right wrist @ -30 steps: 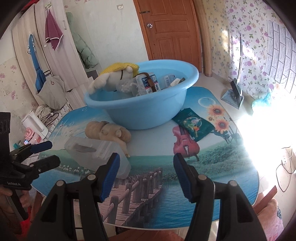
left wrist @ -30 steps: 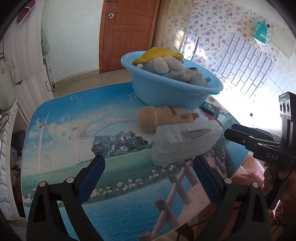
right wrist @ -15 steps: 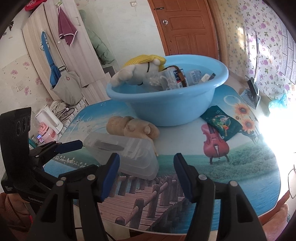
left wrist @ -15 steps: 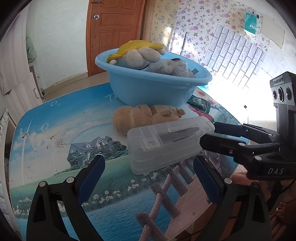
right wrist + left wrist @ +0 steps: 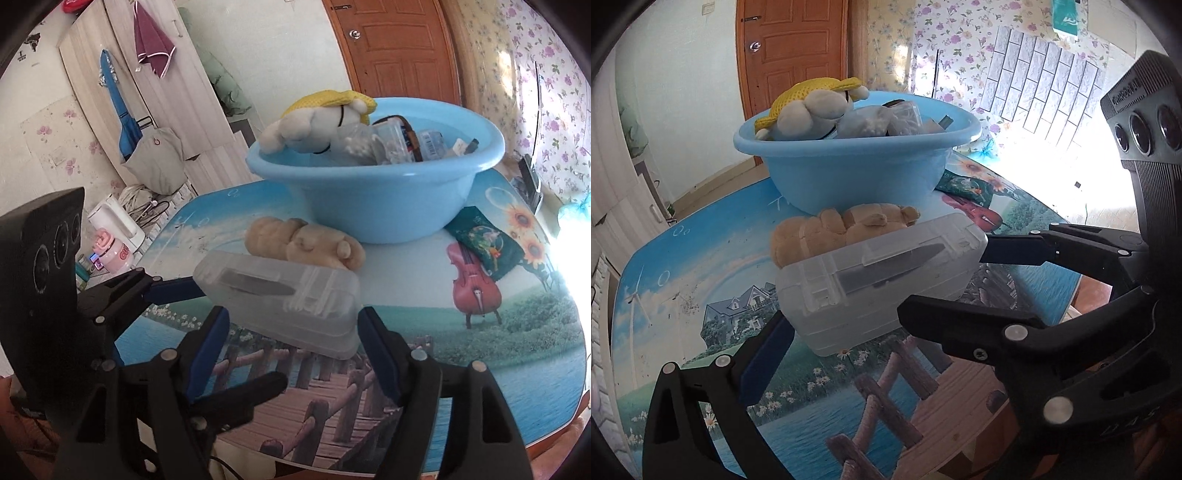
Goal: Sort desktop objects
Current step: 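Grasp the clear plastic box with both tools from its two ends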
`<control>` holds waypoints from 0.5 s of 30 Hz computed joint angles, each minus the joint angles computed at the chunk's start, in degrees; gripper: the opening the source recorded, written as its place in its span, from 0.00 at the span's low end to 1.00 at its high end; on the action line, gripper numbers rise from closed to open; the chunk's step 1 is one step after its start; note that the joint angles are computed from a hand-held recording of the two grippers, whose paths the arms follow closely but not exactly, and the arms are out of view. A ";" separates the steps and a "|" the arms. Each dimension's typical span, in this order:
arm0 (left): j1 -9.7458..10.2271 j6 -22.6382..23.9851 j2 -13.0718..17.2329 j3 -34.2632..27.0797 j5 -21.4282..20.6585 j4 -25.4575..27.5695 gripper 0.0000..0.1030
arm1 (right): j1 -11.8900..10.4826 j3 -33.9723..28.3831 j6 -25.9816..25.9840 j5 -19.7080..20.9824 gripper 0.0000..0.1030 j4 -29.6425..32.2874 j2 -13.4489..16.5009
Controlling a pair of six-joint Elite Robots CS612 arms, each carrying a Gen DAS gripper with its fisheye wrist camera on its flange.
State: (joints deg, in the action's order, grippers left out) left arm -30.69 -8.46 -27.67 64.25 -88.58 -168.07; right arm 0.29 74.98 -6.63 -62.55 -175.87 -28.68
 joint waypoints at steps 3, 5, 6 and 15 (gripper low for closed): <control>0.35 -1.31 -0.09 -0.04 -1.53 -0.37 0.99 | -0.04 -0.02 1.01 0.14 0.70 -0.04 0.02; 0.17 -0.66 -0.29 0.17 -0.36 -0.80 0.99 | -0.16 -0.06 2.13 0.70 0.70 1.24 -0.20; 0.05 -0.25 -0.45 0.38 0.25 -1.09 0.99 | -0.17 -0.01 2.30 0.93 0.70 1.32 -0.27; -0.26 0.19 -1.78 2.06 2.56 -4.90 0.99 | 0.33 1.05 1.90 -0.25 0.70 -3.25 -1.28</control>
State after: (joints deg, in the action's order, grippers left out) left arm -30.95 -8.26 -29.45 66.31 -86.02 -172.97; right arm 0.62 76.03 -4.73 -62.80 -179.12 -29.96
